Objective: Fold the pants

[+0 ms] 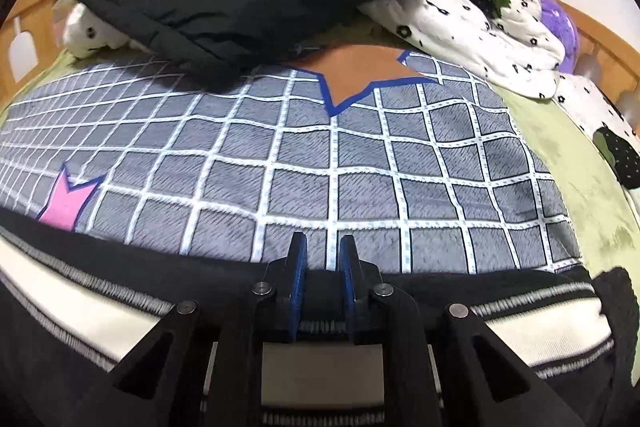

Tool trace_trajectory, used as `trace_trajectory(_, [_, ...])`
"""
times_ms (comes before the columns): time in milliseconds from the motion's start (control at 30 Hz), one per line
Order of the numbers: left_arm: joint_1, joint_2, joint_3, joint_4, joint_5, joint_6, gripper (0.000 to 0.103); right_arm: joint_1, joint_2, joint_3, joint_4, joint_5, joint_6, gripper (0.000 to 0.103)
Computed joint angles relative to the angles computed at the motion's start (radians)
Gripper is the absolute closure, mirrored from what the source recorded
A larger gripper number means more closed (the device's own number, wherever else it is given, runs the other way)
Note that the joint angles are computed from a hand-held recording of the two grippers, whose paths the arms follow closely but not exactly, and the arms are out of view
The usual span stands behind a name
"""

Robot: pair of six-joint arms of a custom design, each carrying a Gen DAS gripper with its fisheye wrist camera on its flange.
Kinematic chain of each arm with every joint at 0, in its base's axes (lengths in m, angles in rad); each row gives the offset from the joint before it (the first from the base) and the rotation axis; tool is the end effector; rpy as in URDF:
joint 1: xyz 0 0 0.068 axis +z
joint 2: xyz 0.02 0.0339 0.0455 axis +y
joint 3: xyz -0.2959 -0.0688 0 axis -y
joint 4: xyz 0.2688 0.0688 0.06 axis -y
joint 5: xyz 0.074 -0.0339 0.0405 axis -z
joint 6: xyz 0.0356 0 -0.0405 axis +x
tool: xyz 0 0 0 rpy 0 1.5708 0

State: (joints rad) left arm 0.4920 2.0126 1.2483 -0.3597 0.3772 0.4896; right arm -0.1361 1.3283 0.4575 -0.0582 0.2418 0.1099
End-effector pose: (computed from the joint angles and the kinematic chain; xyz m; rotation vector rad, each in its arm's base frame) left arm 0.3837 0.1908 0.1417 0.1084 2.5709 -0.1575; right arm 0.2297 -0.0401 0.1468 0.4047 2.4551 -0.3129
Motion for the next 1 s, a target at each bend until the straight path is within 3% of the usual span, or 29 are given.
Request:
trace_trajectory(100, [0.018,-0.030,0.006,-0.064,0.021,0.014,0.036,0.045,-0.009,0.017,-0.031,0.071,0.022,0.088])
trace_trajectory(167, [0.041,-0.074,-0.010,-0.092,0.041,0.037,0.036,0.095,-0.133,-0.018,-0.086,0.105,0.083,0.082])
trace_trajectory(233, [0.074,-0.135,-0.036,-0.126,0.065,0.068,0.036,0.134,-0.234,-0.026,-0.176,0.115,0.150,0.054])
trace_trajectory(267, [0.087,-0.153,-0.035,-0.156,0.078,0.083,0.036,0.166,-0.287,-0.023,-0.244,0.127,0.187,0.051])
trace_trajectory(400, [0.141,-0.256,-0.045,-0.281,0.140,0.142,0.036,0.410,-0.433,0.067,-0.602,0.288,0.380,0.049])
trace_trajectory(500, [0.192,-0.352,-0.039,-0.402,0.222,0.193,0.036,0.583,-0.488,0.151,-0.795,0.361,0.541,0.049])
trace_trajectory(600, [0.256,-0.447,-0.008,-0.553,0.314,0.265,0.036,0.886,-0.457,0.308,-1.078,0.525,0.897,0.049])
trace_trajectory(767, [0.325,-0.572,0.071,-0.787,0.381,0.431,0.036,1.180,-0.321,0.535,-1.308,0.545,1.237,0.049])
trace_trajectory(833, [0.343,-0.635,0.080,-0.828,0.381,0.485,0.036,1.302,-0.210,0.644,-1.409,0.570,1.365,0.049])
trace_trajectory(1000, [0.420,-0.694,0.058,-0.879,0.427,0.599,0.033,1.421,-0.101,0.733,-1.384,0.571,1.484,0.041])
